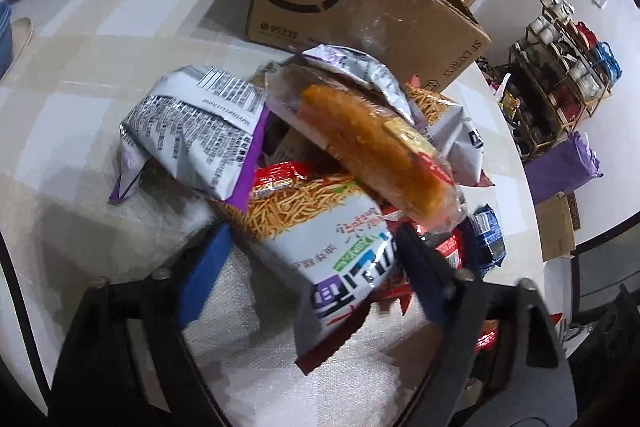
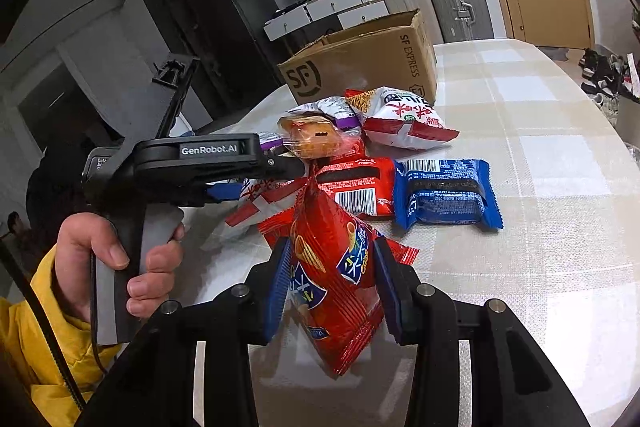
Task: Organize snacks
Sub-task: 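Grasp the white noodle-snack bag with the left tool while the right tool grasps the red chip bag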
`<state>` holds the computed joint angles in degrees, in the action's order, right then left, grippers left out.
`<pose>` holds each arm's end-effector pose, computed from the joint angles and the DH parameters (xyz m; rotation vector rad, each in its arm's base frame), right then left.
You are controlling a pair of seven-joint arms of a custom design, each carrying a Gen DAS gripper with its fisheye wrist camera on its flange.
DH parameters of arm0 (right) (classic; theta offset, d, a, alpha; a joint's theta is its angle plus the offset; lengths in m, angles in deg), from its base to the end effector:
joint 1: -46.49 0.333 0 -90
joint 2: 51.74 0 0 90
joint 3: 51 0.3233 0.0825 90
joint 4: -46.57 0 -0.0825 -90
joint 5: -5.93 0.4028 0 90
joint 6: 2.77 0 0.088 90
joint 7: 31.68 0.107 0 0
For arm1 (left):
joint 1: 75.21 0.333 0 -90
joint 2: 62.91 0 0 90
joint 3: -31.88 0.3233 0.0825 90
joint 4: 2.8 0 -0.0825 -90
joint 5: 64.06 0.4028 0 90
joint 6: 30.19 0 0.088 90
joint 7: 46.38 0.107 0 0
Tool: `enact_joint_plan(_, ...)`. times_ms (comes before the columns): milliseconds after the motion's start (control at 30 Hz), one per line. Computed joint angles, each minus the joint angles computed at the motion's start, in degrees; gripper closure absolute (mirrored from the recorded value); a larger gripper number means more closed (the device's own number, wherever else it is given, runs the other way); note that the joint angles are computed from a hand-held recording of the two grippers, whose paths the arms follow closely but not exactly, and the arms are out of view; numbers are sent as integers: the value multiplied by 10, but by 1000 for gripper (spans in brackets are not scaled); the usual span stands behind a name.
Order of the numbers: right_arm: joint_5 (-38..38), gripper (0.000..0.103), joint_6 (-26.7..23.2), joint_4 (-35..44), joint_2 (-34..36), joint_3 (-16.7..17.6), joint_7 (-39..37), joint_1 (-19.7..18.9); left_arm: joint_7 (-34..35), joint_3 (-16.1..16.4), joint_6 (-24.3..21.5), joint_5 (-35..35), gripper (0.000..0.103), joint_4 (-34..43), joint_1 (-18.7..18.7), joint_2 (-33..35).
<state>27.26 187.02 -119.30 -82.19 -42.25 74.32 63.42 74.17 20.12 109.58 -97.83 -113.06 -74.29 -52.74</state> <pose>0.3607 0.1304 0.4294 -1.4037 1.7370 -0.4277 0.6350 -0.1169 0.4346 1.7524 -2.4288 0.8986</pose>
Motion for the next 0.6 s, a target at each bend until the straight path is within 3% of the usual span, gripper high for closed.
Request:
enact_joint_plan(100,1,62,0,-1,-2,1,2,0,11,-3,9,-5,35,-5,-1,-2)
enact_joint_plan(167,2,62,0,-3,-3,1,5,1,25,-4,5,-18,49,-10,1,-5)
enact_joint_plan(267,5,62,-8,-2,-6,19,12,-14,53,-4,6,-32,58,-28,2,-18)
enact_joint_plan(600,-3,62,-27,3,-22,76,45,-60,125,14,-13,-87,63,-58,3,-44)
